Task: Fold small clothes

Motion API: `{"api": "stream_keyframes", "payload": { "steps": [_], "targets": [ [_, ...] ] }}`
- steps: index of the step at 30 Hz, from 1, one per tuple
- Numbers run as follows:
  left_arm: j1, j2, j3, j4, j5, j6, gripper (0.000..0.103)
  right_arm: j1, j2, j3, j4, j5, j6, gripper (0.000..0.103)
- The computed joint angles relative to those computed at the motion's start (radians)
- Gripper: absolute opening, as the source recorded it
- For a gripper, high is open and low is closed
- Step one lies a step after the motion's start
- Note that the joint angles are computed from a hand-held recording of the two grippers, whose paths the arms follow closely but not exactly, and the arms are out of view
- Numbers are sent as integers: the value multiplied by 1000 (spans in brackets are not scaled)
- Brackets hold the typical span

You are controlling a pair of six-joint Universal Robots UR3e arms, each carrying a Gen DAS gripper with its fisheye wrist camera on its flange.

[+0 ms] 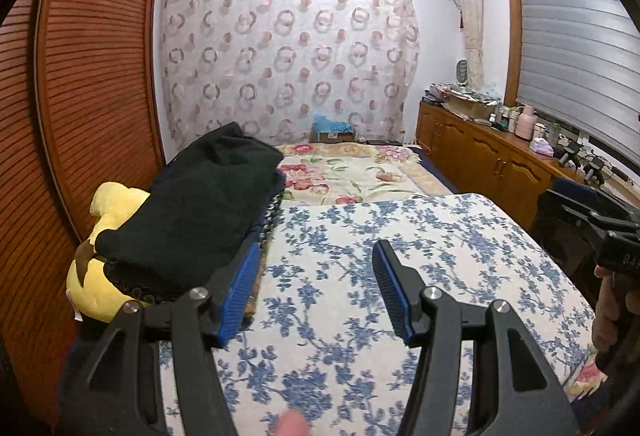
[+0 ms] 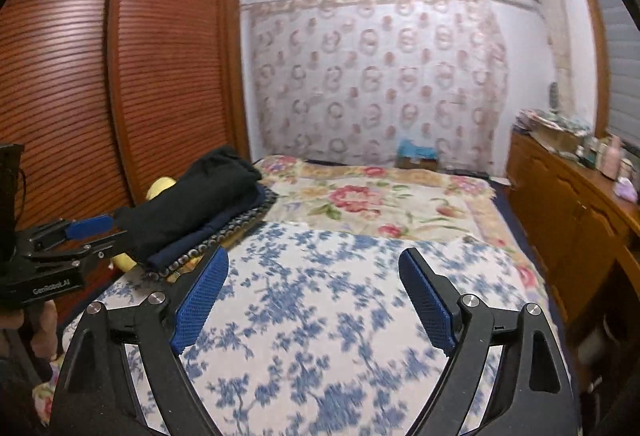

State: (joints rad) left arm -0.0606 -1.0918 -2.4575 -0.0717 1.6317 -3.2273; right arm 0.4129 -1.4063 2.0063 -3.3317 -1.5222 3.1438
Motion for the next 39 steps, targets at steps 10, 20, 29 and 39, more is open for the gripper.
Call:
{"api": "stream_keyframes", "payload": {
  "steps": [10, 20, 29, 39],
  "targets": [
    [-179, -60, 96, -26, 121, -70, 58, -43, -147, 185, -74, -48, 45, 89],
    [-238, -98, 119, -10, 192, -92, 58, -54, -173, 212, -87, -41, 48, 89],
    [-245, -103, 124, -9, 204, -91, 58, -49, -178, 209, -77, -47, 50, 89],
    [-218, -78, 112, -16, 183, -78, 58, -46, -175, 200, -74, -51, 51, 89]
  ]
}}
